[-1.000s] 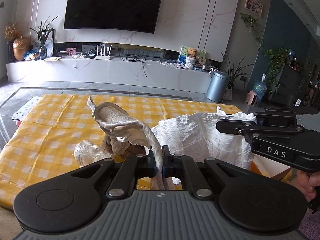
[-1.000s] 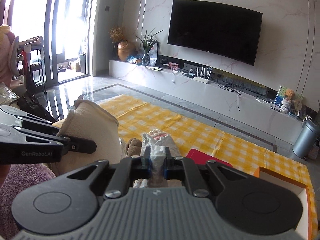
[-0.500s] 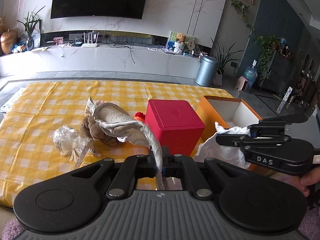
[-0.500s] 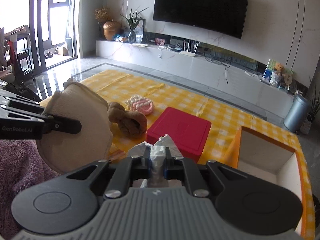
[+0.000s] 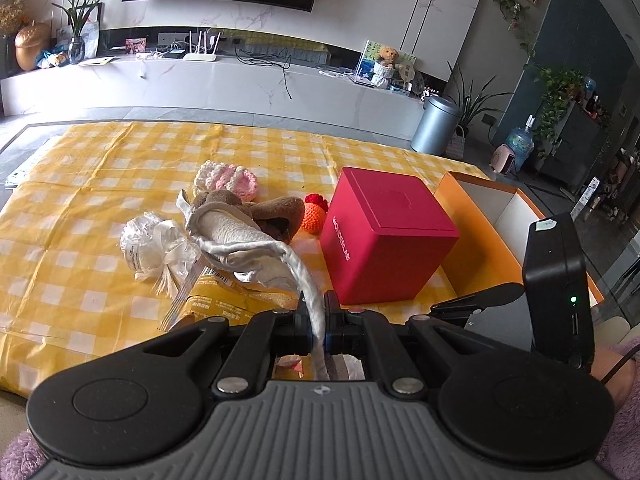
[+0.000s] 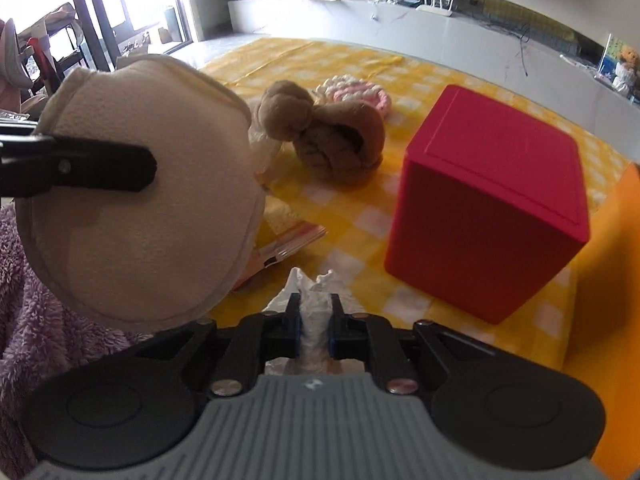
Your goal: Organize soft objects
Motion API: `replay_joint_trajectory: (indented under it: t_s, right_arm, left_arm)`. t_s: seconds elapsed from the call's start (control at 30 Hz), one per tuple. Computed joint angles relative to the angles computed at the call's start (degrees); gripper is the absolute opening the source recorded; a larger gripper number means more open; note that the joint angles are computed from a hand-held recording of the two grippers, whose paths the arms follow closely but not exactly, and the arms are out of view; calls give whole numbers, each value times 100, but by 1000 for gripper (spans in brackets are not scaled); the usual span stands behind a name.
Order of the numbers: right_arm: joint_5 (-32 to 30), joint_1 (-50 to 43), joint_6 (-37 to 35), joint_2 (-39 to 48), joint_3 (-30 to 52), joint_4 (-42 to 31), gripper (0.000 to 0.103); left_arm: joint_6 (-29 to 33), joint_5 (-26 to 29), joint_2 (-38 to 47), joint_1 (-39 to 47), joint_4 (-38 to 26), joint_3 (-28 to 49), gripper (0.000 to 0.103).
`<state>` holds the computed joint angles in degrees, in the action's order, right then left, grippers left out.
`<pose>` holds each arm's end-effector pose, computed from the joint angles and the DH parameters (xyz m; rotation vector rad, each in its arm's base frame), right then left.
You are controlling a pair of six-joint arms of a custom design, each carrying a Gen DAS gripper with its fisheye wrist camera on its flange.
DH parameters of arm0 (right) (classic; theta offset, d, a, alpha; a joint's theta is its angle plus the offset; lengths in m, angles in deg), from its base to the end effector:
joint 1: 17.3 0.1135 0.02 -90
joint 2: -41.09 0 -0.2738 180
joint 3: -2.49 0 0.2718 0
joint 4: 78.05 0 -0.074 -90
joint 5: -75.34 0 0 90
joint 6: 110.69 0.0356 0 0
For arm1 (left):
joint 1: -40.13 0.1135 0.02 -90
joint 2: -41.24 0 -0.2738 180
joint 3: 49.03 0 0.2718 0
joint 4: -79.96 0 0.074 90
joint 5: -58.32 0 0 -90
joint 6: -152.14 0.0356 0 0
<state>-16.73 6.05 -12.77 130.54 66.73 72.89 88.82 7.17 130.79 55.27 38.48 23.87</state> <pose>0.3000 0.1309 0.1826 -0.3553 2.5128 0.2646 0.3263 0.0651 0.2230 0.4701 2.3066 -0.5329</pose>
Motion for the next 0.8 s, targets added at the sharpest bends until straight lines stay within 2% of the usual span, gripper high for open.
replay_joint_trajectory:
  t_s: [0.03, 0.17, 0.2, 0.23, 0.3, 0.5, 0.8]
  right_arm:
    - [-47, 11, 11, 111, 65, -38, 17]
    - [-171, -51, 36, 173, 185, -176, 29]
    - [-220, -81, 50, 117, 201, -236, 39]
    - [-289, -127, 41, 21, 180, -278, 44]
    - [-321, -165, -16, -132, 227, -460, 45]
    - [-411, -94, -333, -513, 182, -932, 58]
    - [-477, -148, -806, -627, 110, -1152, 58]
  left_arm:
    - [2, -2, 32, 10, -4, 11, 6]
    - [-1, 32, 93, 44, -42, 25, 6]
    - [-4, 40, 89, 47, -57, 28, 6]
    - [3, 56, 87, 61, -71, 27, 6]
    - [-20, 78, 52, 63, -78, 9, 6]
    - [26, 160, -71, 95, -148, -65, 6]
    - [110, 186, -125, 155, -206, -97, 6]
